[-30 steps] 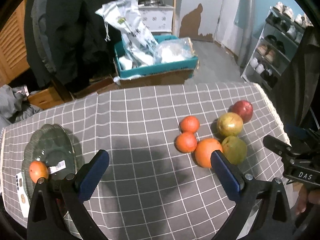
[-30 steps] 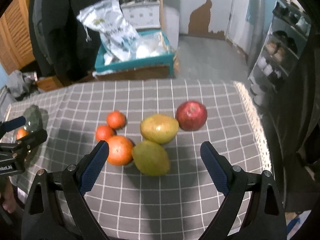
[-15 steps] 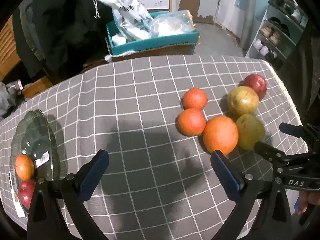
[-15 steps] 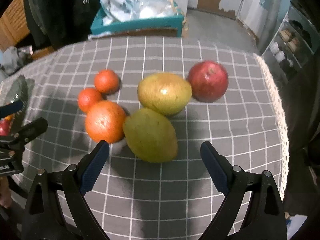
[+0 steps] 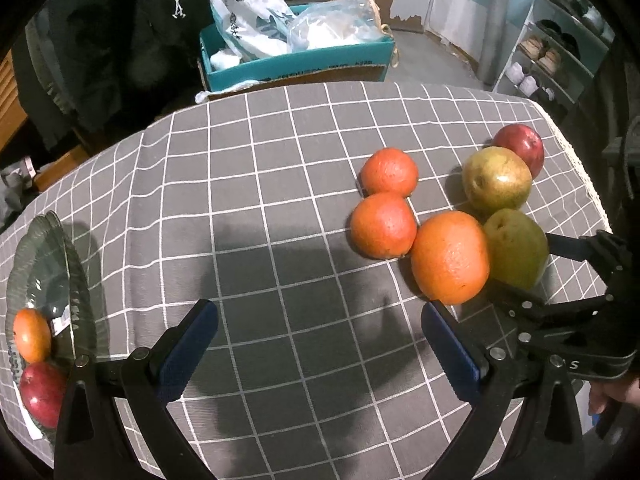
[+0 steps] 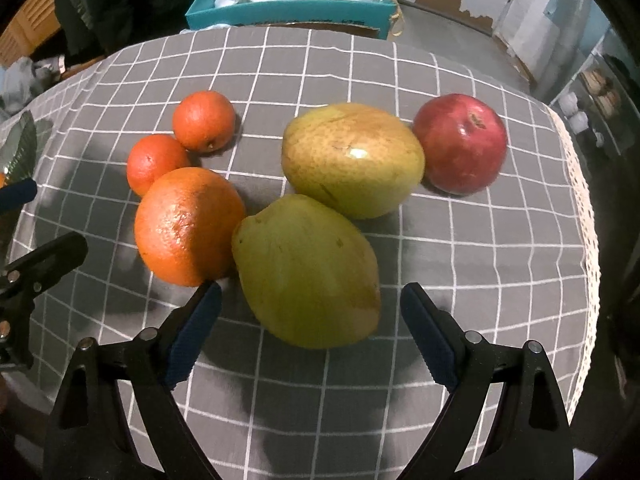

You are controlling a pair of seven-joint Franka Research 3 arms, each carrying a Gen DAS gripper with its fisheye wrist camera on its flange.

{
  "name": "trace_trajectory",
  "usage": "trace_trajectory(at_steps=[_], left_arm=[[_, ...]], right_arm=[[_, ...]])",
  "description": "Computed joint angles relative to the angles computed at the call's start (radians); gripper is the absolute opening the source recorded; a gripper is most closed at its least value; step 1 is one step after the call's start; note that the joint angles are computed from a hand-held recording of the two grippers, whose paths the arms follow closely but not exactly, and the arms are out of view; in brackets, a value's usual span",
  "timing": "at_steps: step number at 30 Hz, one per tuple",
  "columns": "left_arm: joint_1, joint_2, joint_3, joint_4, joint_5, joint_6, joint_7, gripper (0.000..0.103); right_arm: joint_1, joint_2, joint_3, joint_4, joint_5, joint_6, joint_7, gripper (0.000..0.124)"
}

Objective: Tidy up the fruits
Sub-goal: 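Close the right gripper on the green pear while the left tool approaches the big orange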

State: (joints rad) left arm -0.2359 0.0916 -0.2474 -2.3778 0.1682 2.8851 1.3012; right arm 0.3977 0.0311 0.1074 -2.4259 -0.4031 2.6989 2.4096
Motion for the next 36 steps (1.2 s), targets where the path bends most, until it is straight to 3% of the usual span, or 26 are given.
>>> trace_trajectory(at_steps=[4, 6, 12, 25, 36], left_arm=[[0.0, 0.006, -0.004, 0.006, -0.007, -0.001, 0.005, 0.102], [0.001, 0.01, -0.008, 0.009, -0.019, -0.002, 0.015, 0.102], [-0.005, 0.028, -0.017, 0.026, -0.024, -0.009, 0.025, 0.102], [-0.019, 0.066, -0.044, 0.065, -0.082, -0.022, 0.079, 0.102], [-0.007, 0.093, -0.079, 0.1, -0.176, -0.029, 0.143, 0.102]], right_arm=[[-0.003, 0.001, -0.003, -0.012, 0.003, 0.035, -0.007, 0.084], [-0.005, 0.004, -0.003, -0.018, 0.026, 0.049, -0.027, 0.07], [-0.007, -0.002, -0.01, -0.037, 0.0, 0.077, -0.006, 0.069], [-0.046, -0.052, -0.006, -0.116, 0.165, 0.151, -0.076, 0.068], [-0.104, -0.146, 0.045, -0.198, 0.162, 0.195, 0.007, 0.068]])
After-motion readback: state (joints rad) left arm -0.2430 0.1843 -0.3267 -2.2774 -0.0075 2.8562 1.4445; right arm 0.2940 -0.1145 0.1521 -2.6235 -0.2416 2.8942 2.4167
